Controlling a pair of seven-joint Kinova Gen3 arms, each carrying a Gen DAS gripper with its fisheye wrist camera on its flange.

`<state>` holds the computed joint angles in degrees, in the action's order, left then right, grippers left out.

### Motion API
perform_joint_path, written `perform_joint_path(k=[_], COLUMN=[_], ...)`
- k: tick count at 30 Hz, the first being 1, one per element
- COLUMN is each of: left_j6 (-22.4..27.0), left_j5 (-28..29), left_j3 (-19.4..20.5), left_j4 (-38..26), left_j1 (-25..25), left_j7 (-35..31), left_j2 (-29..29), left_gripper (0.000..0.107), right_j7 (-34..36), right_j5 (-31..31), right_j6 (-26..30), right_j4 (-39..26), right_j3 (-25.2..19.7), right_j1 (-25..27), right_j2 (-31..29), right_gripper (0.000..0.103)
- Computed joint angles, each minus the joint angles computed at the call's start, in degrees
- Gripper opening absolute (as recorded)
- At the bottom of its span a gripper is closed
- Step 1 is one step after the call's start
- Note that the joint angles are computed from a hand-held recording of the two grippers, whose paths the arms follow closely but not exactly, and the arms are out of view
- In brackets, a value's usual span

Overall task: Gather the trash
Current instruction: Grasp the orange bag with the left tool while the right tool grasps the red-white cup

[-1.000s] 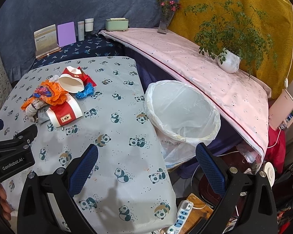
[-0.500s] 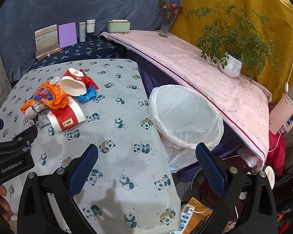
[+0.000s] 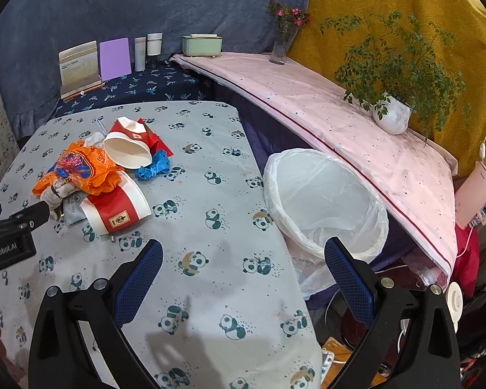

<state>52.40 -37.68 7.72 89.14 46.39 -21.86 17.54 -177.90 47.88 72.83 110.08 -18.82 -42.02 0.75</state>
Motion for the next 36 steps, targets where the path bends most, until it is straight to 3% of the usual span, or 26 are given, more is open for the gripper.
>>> perform_joint_path(k=[4,11,16,19,24,25,28,36], left_j6=[-2.08,-4.82,-3.69,-4.11,-5.97,-6.24,-7.95,-9.92], left_j5=[2.41,11.16,16.72,18.70,23.78,24.37,25.87,20.32], left_j3=[-0.26,-0.16,-1.24,-2.00,-1.15,-1.22,-1.40,-4.08], left_j4=[-0.43,-5.25,-10.30,-11.53,-11.10,-10.94,-9.27,-4.92], left_j1=[-2.35,-6.64,-7.91,-8.18,-10.55,-10.70,-11.47,-9.72], left_j7=[-1.07,-9.10,-12.28,-13.98,-19.59,-20.27,-22.15,-19.87], left_j2=[0.21,3.25,7.67,9.12,9.19,9.09,7.90,3.01], left_gripper=[0.096,0.096,0.095,0.082,0.042,0.030,0.012,0.007], right_j7=[-0.80,-0.74,0.86,1.86,3.28,3.55,4.38,6.01], right_j5=[1.20,1.99,1.59,0.99,0.47,0.38,0.17,0.88], right_j6=[-1.74,-5.68,-7.89,-9.29,-10.67,-11.08,-12.54,-17.31], right_j4=[-0.25,-0.87,-1.72,-2.06,-2.84,-3.01,-3.47,-5.95], right_j3=[0.55,2.32,3.61,4.36,5.31,5.47,5.90,7.04], right_j1=[0.26,0.96,1.81,2.38,3.00,3.11,3.37,3.14], right_j2=[1.18,2.54,3.77,4.20,5.03,5.18,5.51,7.32], right_gripper=[0.096,0.096,0.096,0.096,0.096,0.096,0.096,0.091])
